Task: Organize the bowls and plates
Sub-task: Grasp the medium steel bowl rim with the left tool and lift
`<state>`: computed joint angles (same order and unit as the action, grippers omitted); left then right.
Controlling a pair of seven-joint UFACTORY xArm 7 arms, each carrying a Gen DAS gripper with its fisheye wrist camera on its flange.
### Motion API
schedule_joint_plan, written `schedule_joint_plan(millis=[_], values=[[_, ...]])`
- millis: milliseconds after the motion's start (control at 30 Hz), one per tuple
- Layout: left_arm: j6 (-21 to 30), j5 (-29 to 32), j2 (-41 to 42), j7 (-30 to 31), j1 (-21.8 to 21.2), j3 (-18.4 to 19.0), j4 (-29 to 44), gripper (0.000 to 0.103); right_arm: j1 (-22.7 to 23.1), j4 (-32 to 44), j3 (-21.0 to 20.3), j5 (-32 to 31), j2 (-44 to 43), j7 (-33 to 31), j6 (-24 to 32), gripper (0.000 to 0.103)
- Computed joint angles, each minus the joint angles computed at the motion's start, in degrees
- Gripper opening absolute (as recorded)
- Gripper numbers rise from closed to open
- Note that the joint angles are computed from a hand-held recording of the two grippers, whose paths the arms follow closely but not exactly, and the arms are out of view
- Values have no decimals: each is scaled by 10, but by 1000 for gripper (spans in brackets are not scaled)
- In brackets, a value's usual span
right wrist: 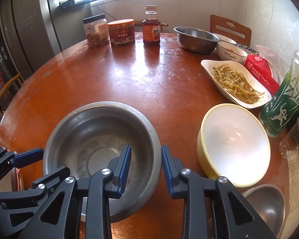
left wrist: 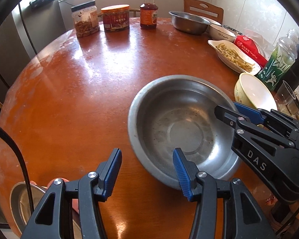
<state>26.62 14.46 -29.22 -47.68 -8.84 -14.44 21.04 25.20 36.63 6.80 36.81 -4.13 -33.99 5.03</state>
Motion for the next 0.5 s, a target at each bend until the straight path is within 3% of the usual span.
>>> schedule_joint_plan(millis=[233,500], values=[[-19,-12,17,11,-13,7,2,47,11,9,-9,92,-4,-74,26,27],[-23,-34,-18,14,-13,14,-13,46,7,5,-9,148,-24,-114,58,27]])
